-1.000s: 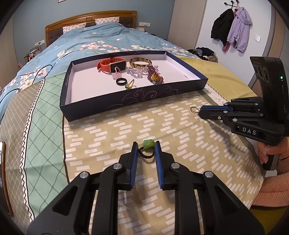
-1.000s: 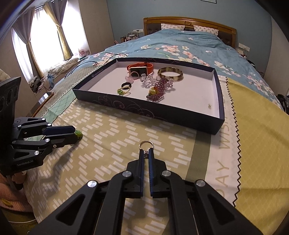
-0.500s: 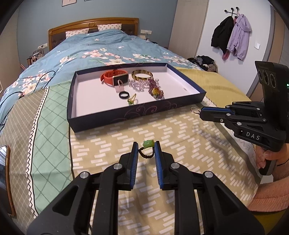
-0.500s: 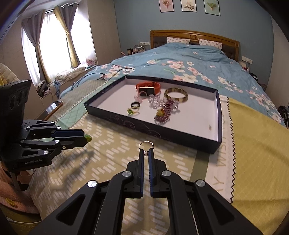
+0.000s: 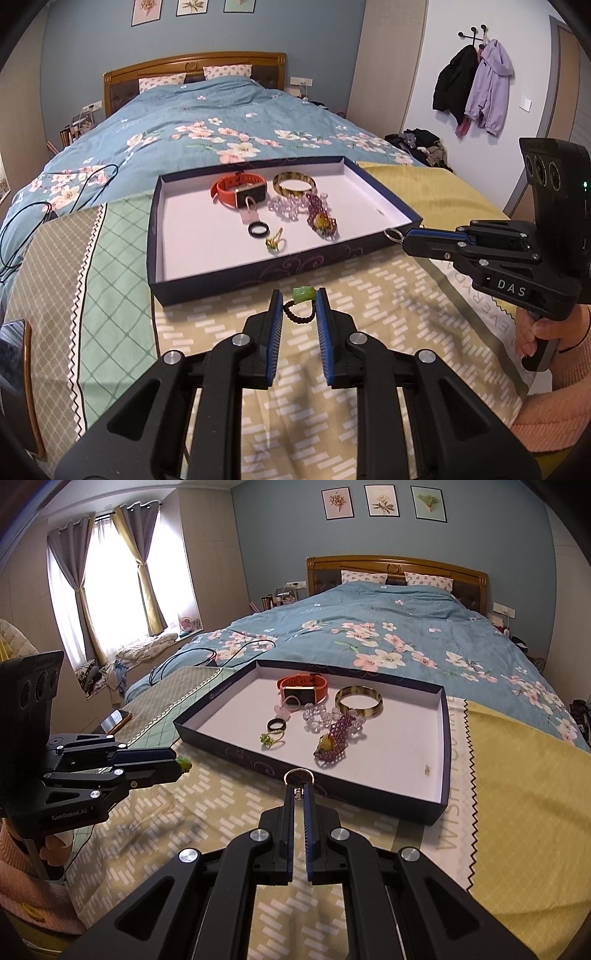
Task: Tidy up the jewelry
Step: 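Carry the green-stone ring and silver ring toward the tray with both grippers, then lower both rings into the tray and open both grippers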
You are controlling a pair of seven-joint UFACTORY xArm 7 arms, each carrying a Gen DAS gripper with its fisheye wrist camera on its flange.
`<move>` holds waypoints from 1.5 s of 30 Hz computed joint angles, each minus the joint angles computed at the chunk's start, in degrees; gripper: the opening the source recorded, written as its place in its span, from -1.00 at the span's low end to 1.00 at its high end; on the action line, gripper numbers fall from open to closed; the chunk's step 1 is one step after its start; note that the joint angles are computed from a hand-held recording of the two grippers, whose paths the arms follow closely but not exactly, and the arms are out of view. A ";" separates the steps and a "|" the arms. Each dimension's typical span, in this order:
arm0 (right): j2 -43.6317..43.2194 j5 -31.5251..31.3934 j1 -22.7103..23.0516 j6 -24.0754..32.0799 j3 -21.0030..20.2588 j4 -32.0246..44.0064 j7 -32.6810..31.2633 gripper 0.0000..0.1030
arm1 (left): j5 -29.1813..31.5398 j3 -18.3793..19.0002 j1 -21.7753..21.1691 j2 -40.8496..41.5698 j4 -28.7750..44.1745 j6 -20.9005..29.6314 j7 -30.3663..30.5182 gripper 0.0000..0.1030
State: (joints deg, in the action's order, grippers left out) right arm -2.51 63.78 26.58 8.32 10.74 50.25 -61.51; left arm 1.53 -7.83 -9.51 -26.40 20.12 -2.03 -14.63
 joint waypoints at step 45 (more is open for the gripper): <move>12.14 -9.19 -7.60 2.10 5.98 13.53 7.09 -0.94 | 3.32 -1.99 6.47 14.80 14.15 -1.75 -0.89 -0.64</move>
State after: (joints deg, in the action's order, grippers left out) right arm 9.63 54.59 18.98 10.42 16.72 63.78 -54.42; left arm 4.85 -9.82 -3.04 -11.60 34.28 -3.78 -15.52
